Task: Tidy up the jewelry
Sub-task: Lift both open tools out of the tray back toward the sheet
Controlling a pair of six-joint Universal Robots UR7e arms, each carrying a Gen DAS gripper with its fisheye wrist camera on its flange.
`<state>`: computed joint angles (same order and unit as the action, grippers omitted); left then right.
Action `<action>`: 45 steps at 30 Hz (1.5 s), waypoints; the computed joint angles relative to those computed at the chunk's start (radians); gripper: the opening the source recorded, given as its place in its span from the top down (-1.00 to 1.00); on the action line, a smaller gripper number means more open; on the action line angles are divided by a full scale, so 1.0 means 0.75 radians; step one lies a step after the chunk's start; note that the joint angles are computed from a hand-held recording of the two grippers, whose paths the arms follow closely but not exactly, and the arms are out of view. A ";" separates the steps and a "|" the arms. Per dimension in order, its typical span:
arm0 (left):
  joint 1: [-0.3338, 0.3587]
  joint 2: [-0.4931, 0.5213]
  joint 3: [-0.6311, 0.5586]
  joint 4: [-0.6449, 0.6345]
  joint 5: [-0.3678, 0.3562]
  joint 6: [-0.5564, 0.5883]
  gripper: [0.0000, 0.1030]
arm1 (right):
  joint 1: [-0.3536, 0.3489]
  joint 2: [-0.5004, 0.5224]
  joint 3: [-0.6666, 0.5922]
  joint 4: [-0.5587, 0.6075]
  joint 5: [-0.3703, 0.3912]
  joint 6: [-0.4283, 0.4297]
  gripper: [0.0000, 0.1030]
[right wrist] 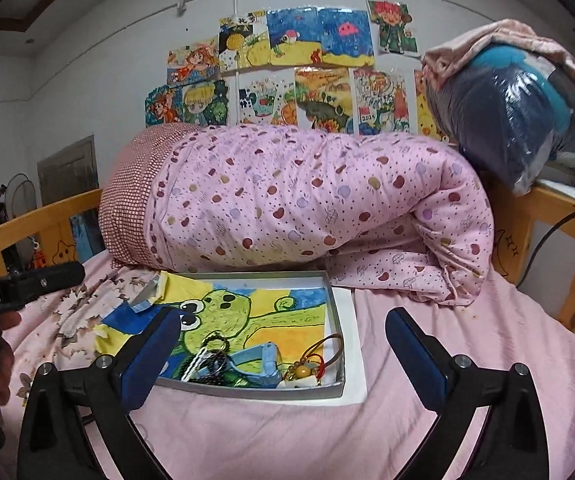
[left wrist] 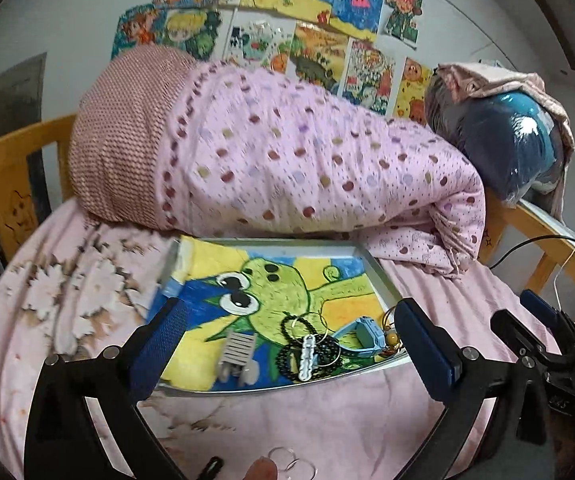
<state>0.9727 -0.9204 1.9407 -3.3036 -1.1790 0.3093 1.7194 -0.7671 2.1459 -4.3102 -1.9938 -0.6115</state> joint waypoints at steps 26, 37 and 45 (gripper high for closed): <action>0.145 -0.457 0.394 0.008 0.028 0.117 -0.96 | 0.292 0.241 0.040 -0.037 -0.380 0.166 -1.00; 0.207 -0.424 0.419 0.138 0.082 0.090 -0.96 | 0.205 0.268 0.052 0.243 -0.349 0.299 -1.00; 0.209 -0.374 0.428 0.162 0.149 0.094 -0.96 | 0.153 0.258 0.058 0.323 -0.319 0.322 -1.00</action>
<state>1.1295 -1.2010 2.2618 -3.1819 -1.0675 0.3801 1.8339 -0.5735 2.1891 -4.0676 -2.2333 -0.3701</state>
